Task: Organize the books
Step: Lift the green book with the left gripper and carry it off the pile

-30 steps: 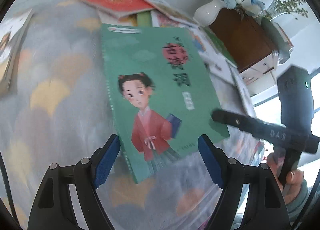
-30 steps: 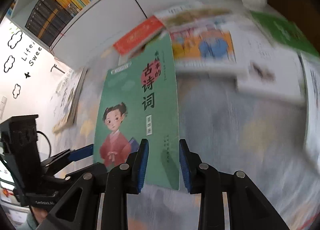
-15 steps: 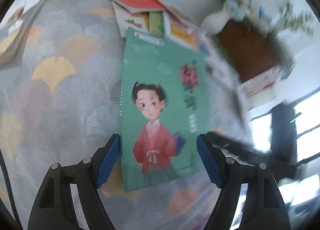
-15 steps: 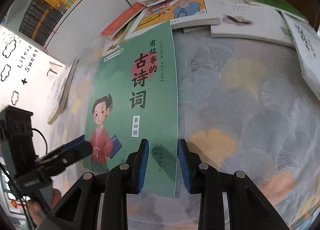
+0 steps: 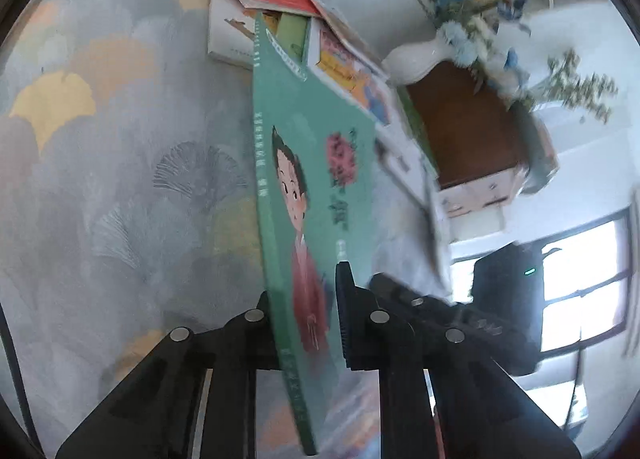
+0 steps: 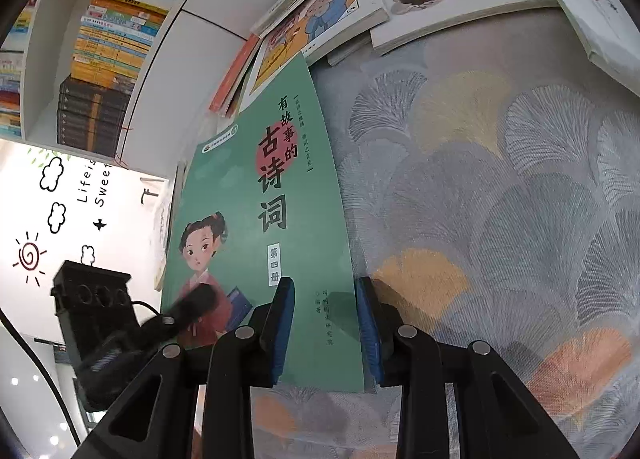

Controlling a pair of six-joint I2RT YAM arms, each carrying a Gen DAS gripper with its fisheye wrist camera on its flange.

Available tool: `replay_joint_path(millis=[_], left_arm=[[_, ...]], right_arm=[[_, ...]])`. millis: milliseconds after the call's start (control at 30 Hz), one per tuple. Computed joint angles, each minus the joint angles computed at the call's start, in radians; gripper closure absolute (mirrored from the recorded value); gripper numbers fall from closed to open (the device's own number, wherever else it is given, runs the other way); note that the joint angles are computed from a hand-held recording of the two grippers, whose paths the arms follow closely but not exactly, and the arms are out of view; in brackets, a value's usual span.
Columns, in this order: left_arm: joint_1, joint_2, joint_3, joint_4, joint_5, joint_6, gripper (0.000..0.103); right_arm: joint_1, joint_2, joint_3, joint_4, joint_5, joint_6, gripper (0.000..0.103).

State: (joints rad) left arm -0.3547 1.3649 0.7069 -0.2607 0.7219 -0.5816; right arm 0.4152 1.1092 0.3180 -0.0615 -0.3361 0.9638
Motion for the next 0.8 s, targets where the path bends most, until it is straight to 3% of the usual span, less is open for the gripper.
replay_joint_path(millis=[67,133,233,300,367,400,467,567,667,800], left_arm=[[0.033,-0.004,-0.014,0.048,0.083,-0.068,0.089],[0.06,-0.002,-0.032,0.127,0.172,-0.16,0.089],[0.078,0.039,-0.035,0.217,0.253,-0.26,0.089],[0.075,0.054,-0.04,0.244,0.264,-0.3,0.09],[0.059,0.048,-0.013,0.153,0.217,-0.237,0.09],[0.049,0.037,0.004,0.083,0.175,-0.184,0.091],[0.025,0.04,0.058,-0.041,0.099,-0.093,0.091],[-0.059,0.042,0.171,-0.266,-0.13,0.08,0.089],[-0.096,0.027,0.211,-0.334,-0.212,0.126,0.088],[-0.083,-0.022,0.233,-0.386,-0.233,0.187,0.087]], right_arm=[[-0.051,-0.019,-0.03,0.023,-0.084,0.008,0.068],[-0.109,-0.039,-0.074,0.087,-0.193,0.021,0.046],[-0.179,-0.053,-0.173,0.276,-0.319,0.087,0.032],[-0.2,-0.036,-0.216,0.393,-0.352,0.148,0.033],[-0.196,0.006,-0.238,0.513,-0.368,0.198,0.05],[-0.184,0.031,-0.239,0.562,-0.374,0.212,0.07],[-0.139,-0.014,-0.186,0.426,-0.326,0.152,0.078],[-0.021,-0.112,-0.053,0.092,-0.144,0.001,0.086],[0.094,-0.093,0.081,-0.099,0.018,-0.092,0.088],[0.173,-0.058,0.217,-0.233,0.1,-0.177,0.088]])
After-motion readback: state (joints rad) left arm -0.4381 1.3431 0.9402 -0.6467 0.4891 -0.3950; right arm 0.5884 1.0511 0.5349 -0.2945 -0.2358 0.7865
